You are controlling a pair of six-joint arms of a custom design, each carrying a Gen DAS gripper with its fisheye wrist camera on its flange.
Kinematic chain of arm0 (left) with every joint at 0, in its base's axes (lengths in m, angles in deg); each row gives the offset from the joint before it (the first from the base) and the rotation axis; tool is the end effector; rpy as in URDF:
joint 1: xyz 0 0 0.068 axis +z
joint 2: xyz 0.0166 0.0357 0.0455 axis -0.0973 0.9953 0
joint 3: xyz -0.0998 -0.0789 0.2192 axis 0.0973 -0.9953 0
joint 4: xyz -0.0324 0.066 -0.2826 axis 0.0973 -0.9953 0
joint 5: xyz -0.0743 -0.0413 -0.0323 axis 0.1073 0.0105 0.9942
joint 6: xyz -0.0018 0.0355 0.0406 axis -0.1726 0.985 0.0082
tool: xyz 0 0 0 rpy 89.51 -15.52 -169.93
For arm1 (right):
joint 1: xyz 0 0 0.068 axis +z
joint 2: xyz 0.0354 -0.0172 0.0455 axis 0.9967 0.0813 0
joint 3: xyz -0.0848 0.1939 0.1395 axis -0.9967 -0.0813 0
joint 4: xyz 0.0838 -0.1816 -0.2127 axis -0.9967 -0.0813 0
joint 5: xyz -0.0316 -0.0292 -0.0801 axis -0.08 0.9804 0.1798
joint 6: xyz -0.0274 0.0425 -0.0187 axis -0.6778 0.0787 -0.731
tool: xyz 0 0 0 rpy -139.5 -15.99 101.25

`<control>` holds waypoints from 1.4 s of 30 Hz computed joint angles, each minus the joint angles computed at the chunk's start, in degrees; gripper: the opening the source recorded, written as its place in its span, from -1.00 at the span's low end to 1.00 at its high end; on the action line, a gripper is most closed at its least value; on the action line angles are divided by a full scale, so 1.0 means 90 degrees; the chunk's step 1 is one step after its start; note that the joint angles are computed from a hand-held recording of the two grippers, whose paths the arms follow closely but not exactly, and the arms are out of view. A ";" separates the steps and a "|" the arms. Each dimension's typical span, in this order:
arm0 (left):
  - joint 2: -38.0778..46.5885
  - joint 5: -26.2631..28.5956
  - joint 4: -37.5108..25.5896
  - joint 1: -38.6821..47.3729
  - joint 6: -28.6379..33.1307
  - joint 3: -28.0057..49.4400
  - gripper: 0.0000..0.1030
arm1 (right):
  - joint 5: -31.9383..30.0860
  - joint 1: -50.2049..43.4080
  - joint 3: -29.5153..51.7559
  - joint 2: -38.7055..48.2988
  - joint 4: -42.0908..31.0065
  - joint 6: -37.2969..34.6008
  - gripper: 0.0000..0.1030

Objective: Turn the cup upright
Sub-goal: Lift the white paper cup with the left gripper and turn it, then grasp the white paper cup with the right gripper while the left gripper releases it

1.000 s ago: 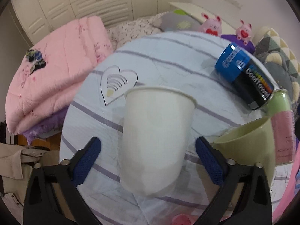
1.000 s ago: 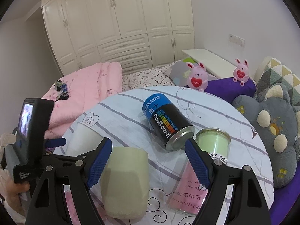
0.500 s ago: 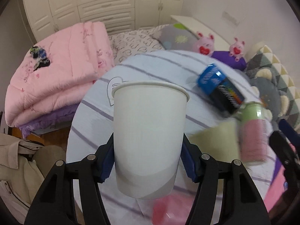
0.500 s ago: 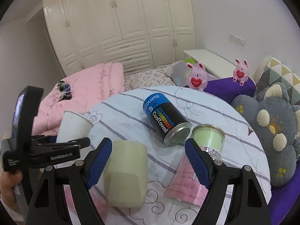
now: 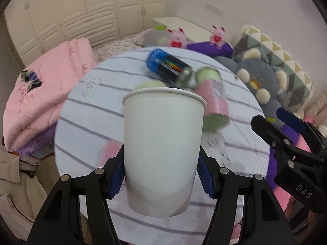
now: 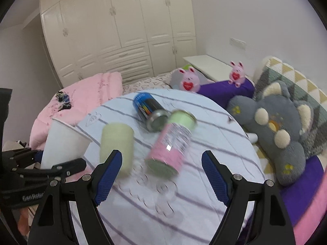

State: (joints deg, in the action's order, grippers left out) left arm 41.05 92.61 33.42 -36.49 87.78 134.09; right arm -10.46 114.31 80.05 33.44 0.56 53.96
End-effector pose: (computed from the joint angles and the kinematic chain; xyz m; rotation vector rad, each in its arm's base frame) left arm 0.3598 -0.2204 0.2438 0.8991 2.4751 -0.3040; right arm 0.2505 0.1174 0.2470 0.5459 2.2573 -0.0549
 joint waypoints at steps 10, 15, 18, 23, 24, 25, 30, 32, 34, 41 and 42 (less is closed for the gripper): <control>-0.0333 -0.0286 0.0470 -0.0745 -0.0806 -0.1051 0.25 | -0.0165 0.0152 -0.0875 -0.0930 -0.0354 0.0379 0.59; -0.0215 -0.0340 0.0693 -0.0974 -0.0972 -0.1218 0.25 | -0.0237 0.0184 -0.1239 -0.1119 -0.0250 0.0432 0.59; -0.0128 -0.0400 0.0820 -0.1054 -0.1014 -0.1278 0.25 | -0.0338 0.0103 -0.1362 -0.1091 -0.0138 0.0410 0.59; 0.0004 -0.0507 0.1019 -0.1119 -0.0964 -0.1385 0.25 | -0.0537 0.0024 -0.1480 -0.0942 0.0033 0.0408 0.59; 0.0040 -0.0508 0.0998 -0.1115 -0.0951 -0.1372 0.27 | -0.0613 -0.0002 -0.1518 -0.0934 0.0089 0.0399 0.59; 0.0065 -0.0511 0.0988 -0.1108 -0.0946 -0.1361 0.31 | -0.0653 -0.0008 -0.1543 -0.0930 0.0117 0.0414 0.59; 0.0103 -0.0489 0.0865 -0.1002 -0.0941 -0.1324 0.70 | -0.0657 0.0058 -0.1546 -0.0868 0.0117 0.0513 0.59; 0.0023 -0.0392 0.0905 -0.0939 -0.0895 -0.1393 0.73 | -0.0702 0.0043 -0.1568 -0.0903 0.0153 0.0499 0.59; 0.0002 -0.0194 0.0843 -0.0854 -0.0820 -0.1387 0.77 | -0.0703 0.0086 -0.1555 -0.0917 0.0139 0.0557 0.59; -0.0366 0.0283 0.0825 -0.0455 -0.0422 -0.1683 0.77 | -0.1097 0.0080 -0.1432 -0.0898 0.0322 0.0703 0.59; -0.0441 0.0327 0.0848 -0.0380 -0.0356 -0.1752 0.77 | -0.1180 0.0057 -0.1432 -0.0886 0.0390 0.0722 0.58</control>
